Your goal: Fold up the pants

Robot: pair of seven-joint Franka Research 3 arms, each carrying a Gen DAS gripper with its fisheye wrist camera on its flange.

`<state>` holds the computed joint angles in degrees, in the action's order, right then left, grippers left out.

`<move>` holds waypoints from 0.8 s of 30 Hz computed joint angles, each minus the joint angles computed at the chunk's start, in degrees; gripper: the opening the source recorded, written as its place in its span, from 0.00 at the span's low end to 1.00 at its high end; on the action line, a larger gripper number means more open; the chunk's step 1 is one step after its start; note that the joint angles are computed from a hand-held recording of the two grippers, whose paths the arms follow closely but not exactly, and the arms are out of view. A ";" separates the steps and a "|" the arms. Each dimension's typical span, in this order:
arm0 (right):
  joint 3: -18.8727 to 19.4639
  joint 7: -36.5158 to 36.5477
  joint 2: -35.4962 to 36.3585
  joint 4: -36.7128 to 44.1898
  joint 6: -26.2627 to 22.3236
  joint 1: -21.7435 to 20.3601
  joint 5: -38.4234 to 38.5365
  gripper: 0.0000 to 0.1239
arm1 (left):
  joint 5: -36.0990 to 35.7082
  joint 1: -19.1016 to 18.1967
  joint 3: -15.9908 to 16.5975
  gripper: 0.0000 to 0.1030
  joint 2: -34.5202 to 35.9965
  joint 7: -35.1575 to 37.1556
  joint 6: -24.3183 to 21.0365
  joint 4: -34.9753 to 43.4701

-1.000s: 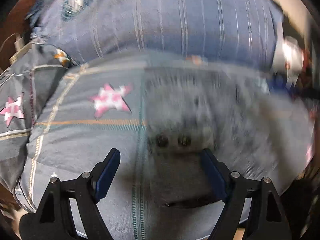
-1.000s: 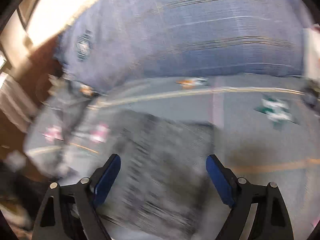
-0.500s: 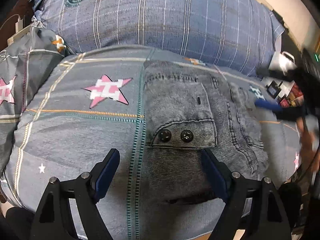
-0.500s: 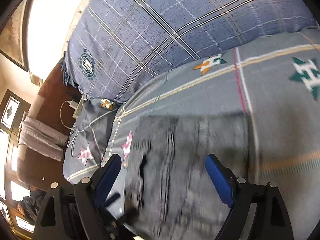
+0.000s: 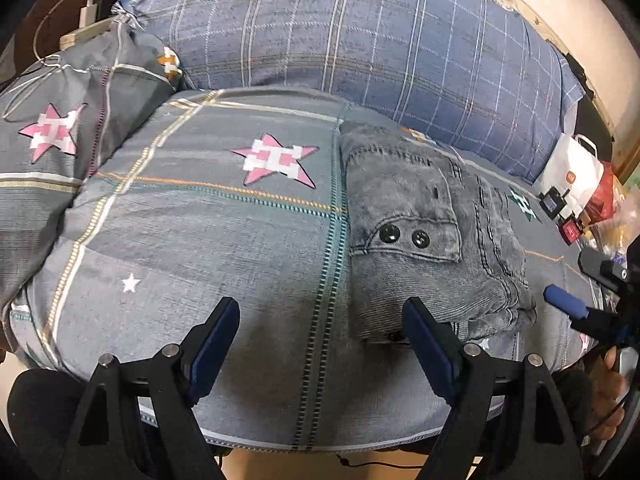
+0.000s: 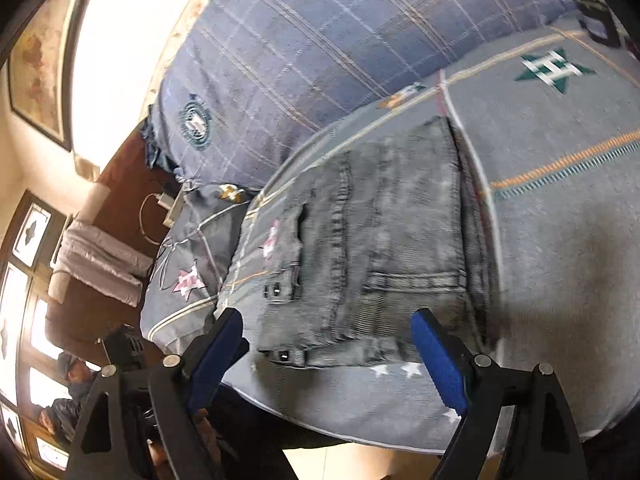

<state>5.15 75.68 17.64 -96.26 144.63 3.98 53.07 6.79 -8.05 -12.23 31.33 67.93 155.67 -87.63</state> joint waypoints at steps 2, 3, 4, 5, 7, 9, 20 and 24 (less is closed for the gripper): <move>0.38 -0.91 1.13 2.32 -0.27 0.10 -0.13 0.71 | 0.24 0.00 0.29 0.81 -0.71 -0.44 0.50 -0.75; 0.50 -0.98 2.33 4.45 -0.96 0.25 -0.82 0.71 | 0.73 -0.25 0.76 0.81 -1.22 -1.05 0.95 -1.29; 0.63 -0.95 3.19 5.99 -1.58 0.30 -1.41 0.71 | 1.10 -0.32 1.03 0.81 -1.62 -1.41 1.29 -1.77; 0.82 -0.89 4.20 7.69 -2.20 0.34 -1.93 0.71 | 1.33 -0.27 1.12 0.81 -1.97 -1.61 1.47 -2.14; 1.37 -0.73 6.77 11.45 -3.29 0.41 -2.75 0.71 | 1.76 -0.18 1.45 0.81 -2.67 -2.36 2.08 -2.98; 1.97 -0.46 9.08 13.95 -4.62 0.22 -3.33 0.71 | 1.95 0.06 1.46 0.81 -2.90 -2.70 1.90 -3.15; 3.05 1.45 9.74 12.23 -4.35 -0.48 -6.15 0.71 | 1.45 1.06 0.81 0.81 -1.20 -1.76 -1.12 -0.97; 2.45 0.87 6.92 8.13 -2.51 -0.96 -4.08 0.71 | -0.67 2.19 -0.56 0.81 -0.64 -0.13 -0.89 -0.45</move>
<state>7.60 76.55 24.57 -88.13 142.12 3.03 48.99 6.13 -5.86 -12.79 30.69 67.81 154.78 -88.08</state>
